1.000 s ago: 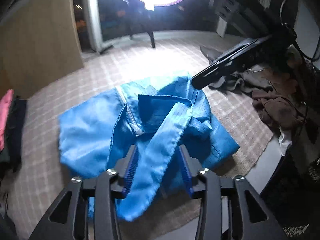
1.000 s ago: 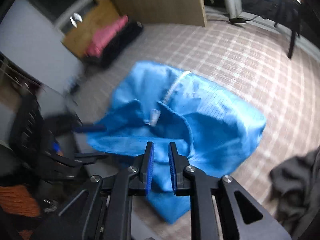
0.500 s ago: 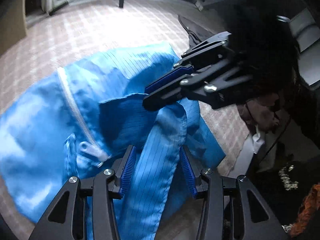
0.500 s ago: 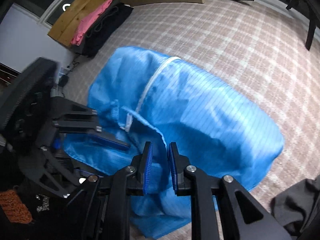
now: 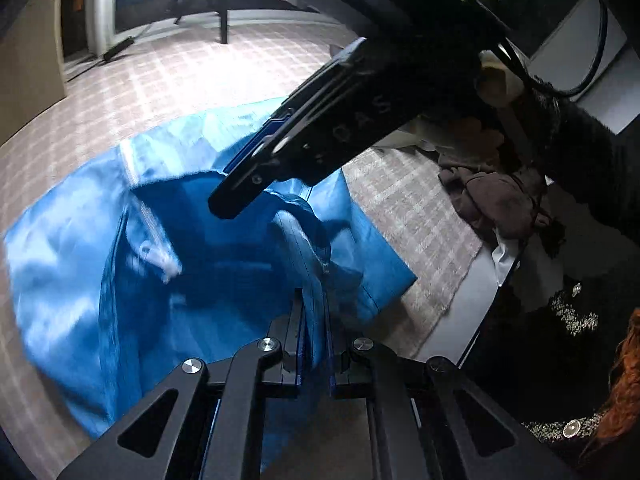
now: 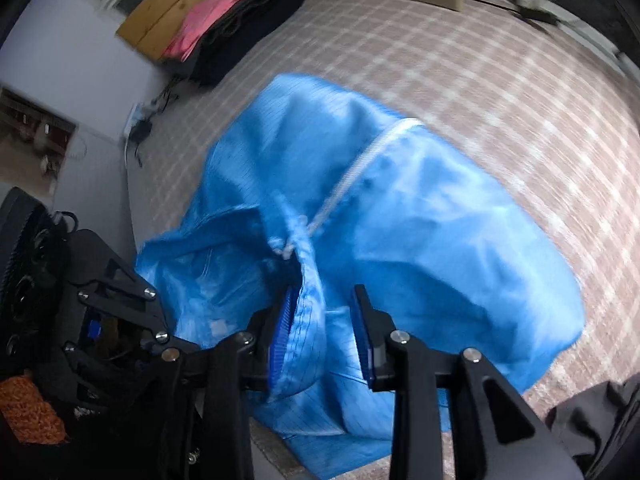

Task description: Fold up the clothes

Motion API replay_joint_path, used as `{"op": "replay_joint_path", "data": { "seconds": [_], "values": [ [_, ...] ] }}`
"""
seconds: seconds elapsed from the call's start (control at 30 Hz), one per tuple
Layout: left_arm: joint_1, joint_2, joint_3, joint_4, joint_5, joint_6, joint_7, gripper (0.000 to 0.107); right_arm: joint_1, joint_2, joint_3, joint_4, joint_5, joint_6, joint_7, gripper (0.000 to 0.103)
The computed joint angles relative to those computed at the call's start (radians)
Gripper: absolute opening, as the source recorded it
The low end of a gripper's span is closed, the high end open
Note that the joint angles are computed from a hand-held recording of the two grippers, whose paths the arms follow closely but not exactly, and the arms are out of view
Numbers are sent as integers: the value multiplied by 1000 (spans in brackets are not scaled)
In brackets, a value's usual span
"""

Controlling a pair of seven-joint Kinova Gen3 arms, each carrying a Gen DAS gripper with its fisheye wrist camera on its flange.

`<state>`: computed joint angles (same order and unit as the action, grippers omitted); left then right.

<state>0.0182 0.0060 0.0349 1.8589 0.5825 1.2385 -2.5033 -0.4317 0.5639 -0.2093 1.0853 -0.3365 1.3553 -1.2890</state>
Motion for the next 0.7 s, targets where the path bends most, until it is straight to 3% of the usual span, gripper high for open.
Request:
{"op": "replay_joint_path", "data": {
  "seconds": [0.13,0.17,0.2,0.4,0.5,0.63,0.67,0.7],
  "values": [
    [0,-80,-15,90,-8,-72,4,5,-118,1,124,-21,12,30,20,28],
    [2,-99,-18,113,-11,-94,7,4,-109,6,133,-19,-22,37,9,16],
    [5,-116,-21,138,-14,-119,11,4,-81,9,123,-11,-63,37,-10,8],
    [11,-192,-67,268,10,-222,43,1,197,12,-48,161,-306,-77,-89,4],
    [13,-216,-84,309,33,-237,52,1,233,9,-47,250,-328,-134,-43,3],
    [28,-245,-78,325,18,-250,61,1,192,32,-28,195,-271,-79,-72,7],
    [33,-248,-78,324,14,-251,64,1,163,20,-2,180,-263,-77,-56,10],
    [37,-249,-81,322,14,-249,64,1,120,8,38,165,-259,-78,-35,21]
  ]
}}
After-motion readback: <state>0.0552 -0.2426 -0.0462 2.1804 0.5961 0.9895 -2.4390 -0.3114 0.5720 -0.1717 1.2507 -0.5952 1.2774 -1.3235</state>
